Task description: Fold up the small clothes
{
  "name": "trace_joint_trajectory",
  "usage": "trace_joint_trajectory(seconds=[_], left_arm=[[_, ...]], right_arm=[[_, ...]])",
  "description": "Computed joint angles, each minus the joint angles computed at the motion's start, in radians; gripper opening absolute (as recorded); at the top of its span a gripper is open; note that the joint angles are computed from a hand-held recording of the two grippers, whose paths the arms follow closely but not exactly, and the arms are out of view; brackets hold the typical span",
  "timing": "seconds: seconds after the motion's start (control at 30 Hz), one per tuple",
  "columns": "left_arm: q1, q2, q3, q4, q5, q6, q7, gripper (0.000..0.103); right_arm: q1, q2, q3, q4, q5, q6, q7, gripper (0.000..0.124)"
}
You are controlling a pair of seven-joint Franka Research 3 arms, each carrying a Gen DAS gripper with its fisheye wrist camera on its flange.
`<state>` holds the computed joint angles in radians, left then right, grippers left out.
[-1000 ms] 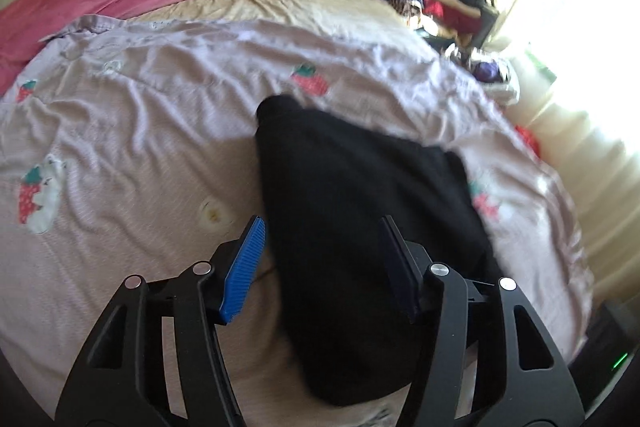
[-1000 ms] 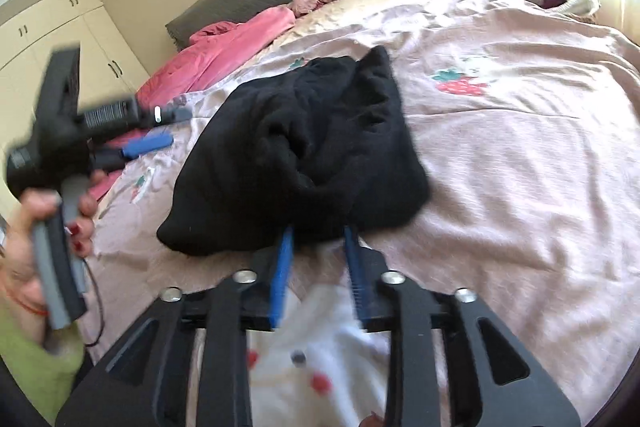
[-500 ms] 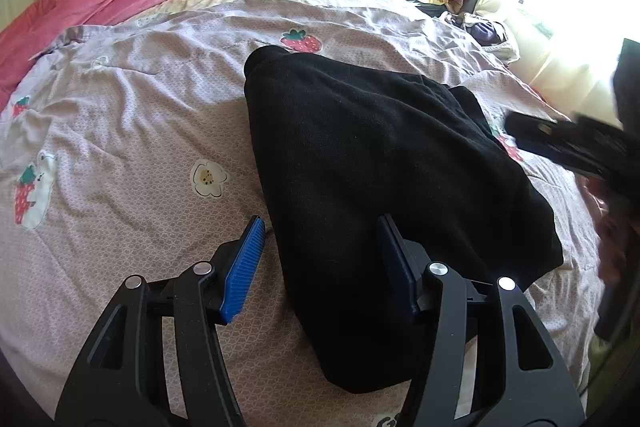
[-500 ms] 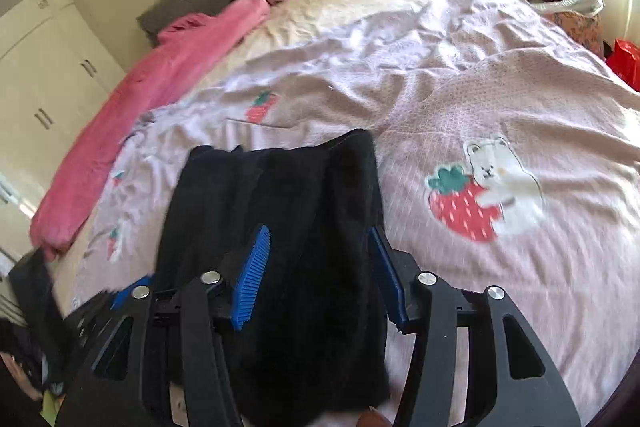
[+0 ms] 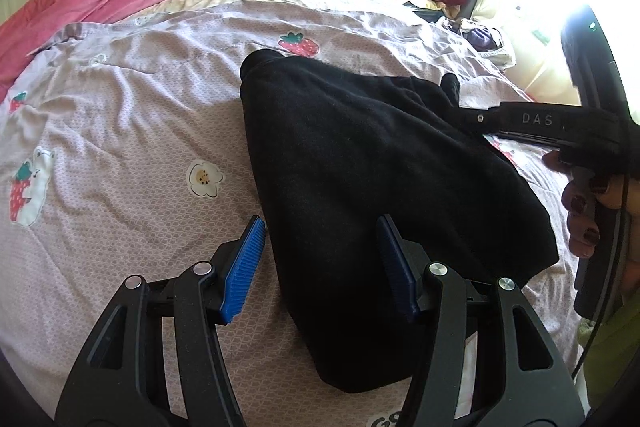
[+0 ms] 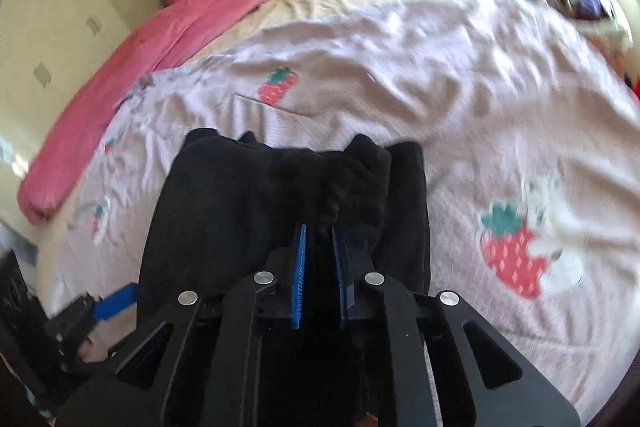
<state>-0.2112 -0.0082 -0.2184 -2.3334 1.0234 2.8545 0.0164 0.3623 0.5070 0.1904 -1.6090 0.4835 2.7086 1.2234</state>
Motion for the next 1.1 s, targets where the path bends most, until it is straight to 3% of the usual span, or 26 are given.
trace_joint_trajectory(seconds=[0.1, 0.13, 0.3, 0.37, 0.47, 0.6, 0.7, 0.77, 0.87, 0.9, 0.97, 1.1], left_arm=[[-0.001, -0.002, -0.001, 0.001, 0.000, -0.003, 0.003, 0.050], [-0.001, -0.001, -0.001, 0.001, 0.001, -0.001, -0.001, 0.050], [0.000, 0.005, 0.002, 0.002, -0.002, 0.015, -0.008, 0.053], [-0.001, 0.007, 0.002, 0.002, -0.006, 0.017, -0.007, 0.053], [-0.005, 0.004, 0.000, 0.005, -0.014, -0.001, 0.006, 0.053], [-0.001, -0.010, 0.002, -0.013, -0.027, 0.024, 0.009, 0.054], [0.000, -0.025, -0.004, -0.025, -0.037, 0.026, 0.023, 0.056], [0.000, -0.032, -0.010, -0.033, -0.041, 0.030, 0.029, 0.057], [-0.001, -0.033, -0.018, -0.037, -0.052, 0.029, 0.043, 0.057], [-0.003, -0.032, -0.020, -0.039, -0.061, 0.026, 0.055, 0.058], [-0.005, -0.032, -0.022, -0.043, -0.065, 0.022, 0.057, 0.058], [-0.006, -0.040, -0.025, -0.054, -0.074, 0.025, 0.065, 0.059]], right_arm=[[-0.051, -0.049, 0.071, -0.059, 0.084, 0.108, -0.154, 0.011], [-0.048, -0.051, 0.065, -0.060, 0.087, 0.117, -0.164, 0.011], [0.054, 0.008, -0.082, -0.018, -0.087, 0.083, 0.006, 0.008], [0.045, 0.022, -0.077, -0.023, -0.106, 0.082, 0.028, 0.010], [0.052, -0.011, -0.083, -0.078, -0.139, 0.131, 0.059, 0.027], [-0.103, -0.115, 0.101, -0.201, 0.069, 0.202, -0.129, 0.047], [-0.179, -0.192, 0.189, -0.278, 0.265, 0.198, -0.301, 0.048], [-0.208, -0.227, 0.216, -0.312, 0.377, 0.153, -0.386, 0.049], [-0.193, -0.252, 0.202, -0.343, 0.448, 0.107, -0.421, 0.049], [-0.181, -0.253, 0.192, -0.352, 0.452, 0.093, -0.427, 0.048], [-0.125, -0.251, 0.142, -0.369, 0.372, 0.112, -0.372, 0.010], [-0.074, -0.272, 0.093, -0.413, 0.398, 0.152, -0.388, 0.010]])
